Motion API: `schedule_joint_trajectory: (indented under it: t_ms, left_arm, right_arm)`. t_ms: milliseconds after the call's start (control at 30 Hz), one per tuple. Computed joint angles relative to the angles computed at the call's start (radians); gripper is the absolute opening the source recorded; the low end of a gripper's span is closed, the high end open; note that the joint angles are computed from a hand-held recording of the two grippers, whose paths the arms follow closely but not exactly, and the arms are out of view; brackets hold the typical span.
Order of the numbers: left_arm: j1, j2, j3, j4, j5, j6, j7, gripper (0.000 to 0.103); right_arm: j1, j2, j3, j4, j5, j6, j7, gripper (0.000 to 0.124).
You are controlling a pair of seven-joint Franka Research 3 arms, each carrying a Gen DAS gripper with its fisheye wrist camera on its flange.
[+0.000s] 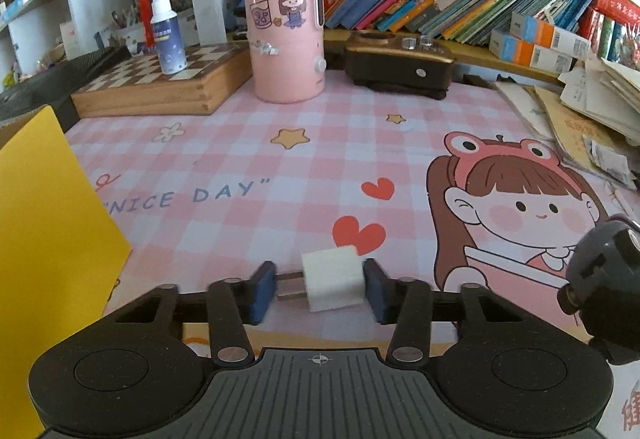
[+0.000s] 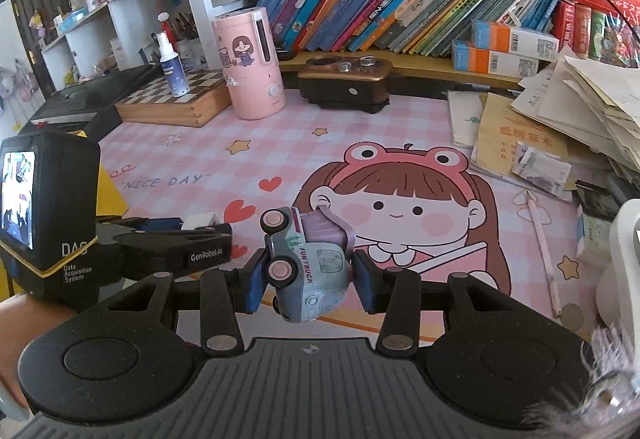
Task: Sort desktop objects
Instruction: 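Grasp the white plug with the left gripper while the right holds the car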
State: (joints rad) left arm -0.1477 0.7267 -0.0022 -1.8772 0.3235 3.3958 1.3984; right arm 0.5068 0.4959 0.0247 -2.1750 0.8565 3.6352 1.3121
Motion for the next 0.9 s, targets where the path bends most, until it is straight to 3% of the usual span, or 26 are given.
schedule_joint_trajectory:
  t_ms: [233, 533, 733, 900]
  left_arm:
    - [0.082, -0.053, -0.068, -0.071, 0.046, 0.045, 0.001, 0.043]
    - [0.217, -0.192, -0.131, -0.277, 0.18, 0.197, -0.019, 0.043]
    - [0.36, -0.282, -0.168, -0.387, 0.391, 0.269, -0.123, 0.043]
    - [0.434, -0.334, -0.143, -0.43, 0.592, 0.32, -0.237, 0.043]
  right_arm:
    - [0.02, -0.01, -0.001, -0.006, 0.039, 0.012, -0.02, 0.042]
    - [0.077, -0.031, 0.007, -0.007, 0.153, 0.022, -0.096, 0.042]
    - [0.114, -0.053, 0.036, 0.001, 0.281, 0.04, -0.178, 0.042]
    - [0.138, -0.059, 0.085, 0.033, 0.431, 0.075, -0.276, 0.042]
